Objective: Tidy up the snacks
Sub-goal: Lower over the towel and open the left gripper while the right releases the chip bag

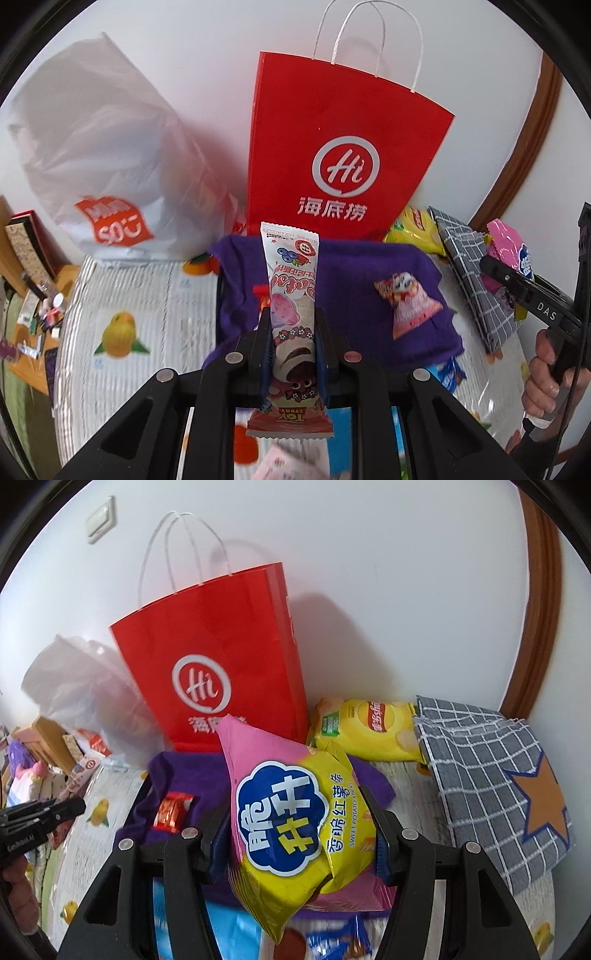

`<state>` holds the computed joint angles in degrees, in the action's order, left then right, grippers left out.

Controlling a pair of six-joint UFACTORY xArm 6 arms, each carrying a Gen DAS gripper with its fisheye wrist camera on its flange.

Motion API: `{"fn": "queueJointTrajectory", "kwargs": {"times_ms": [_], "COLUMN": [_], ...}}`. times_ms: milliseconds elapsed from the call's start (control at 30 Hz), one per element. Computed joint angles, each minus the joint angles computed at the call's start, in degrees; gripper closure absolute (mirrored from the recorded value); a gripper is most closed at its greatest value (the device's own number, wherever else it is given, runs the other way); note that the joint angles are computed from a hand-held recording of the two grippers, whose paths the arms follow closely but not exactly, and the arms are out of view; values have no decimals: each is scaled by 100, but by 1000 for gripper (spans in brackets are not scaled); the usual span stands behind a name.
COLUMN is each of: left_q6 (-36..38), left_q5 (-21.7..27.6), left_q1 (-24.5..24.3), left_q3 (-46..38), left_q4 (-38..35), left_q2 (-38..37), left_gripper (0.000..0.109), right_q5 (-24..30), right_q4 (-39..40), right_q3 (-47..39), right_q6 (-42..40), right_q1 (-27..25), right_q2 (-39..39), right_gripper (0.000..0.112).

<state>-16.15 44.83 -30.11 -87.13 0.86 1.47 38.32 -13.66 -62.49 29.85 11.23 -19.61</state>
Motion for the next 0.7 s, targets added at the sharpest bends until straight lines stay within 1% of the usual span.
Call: {"fn": "queueJointTrajectory", "kwargs": {"times_ms": [167,233,333,367,400,433,467,700], "left_q6": [208,332,278,272,254,256,247,185], "left_q5": [102,82,127,143,267,413,452,459], "left_q1": [63,81,104,121,141,153,165,190], "left_q3": [-699,-835,-892,-870,-968,-1077,-1126,-1112], "left_q4": [-284,-381,-258,-260,-270,-265,-260,-180], "left_q2": [685,880,1070,1117,1220,1311,1357,1385], "left_gripper": [90,90,90,90,90,90,90,90], "right_q5": [-137,-134,-86,62,233,310,354,733], "right_q4": [265,378,675,771,811,844,880,1284], "right_q3": [-254,-279,-260,-328,-403,-437,-445,-544], "right_q6": [-262,-287,-468,-570,-671,-765,-864,-1114], "right_q1": [-129,-194,-273,-296,-299,-300,-302,-378], "right_q2": [434,606,790,901,976,1023,1058,1293], "right_gripper": [52,52,52,52,52,52,52,52]}}
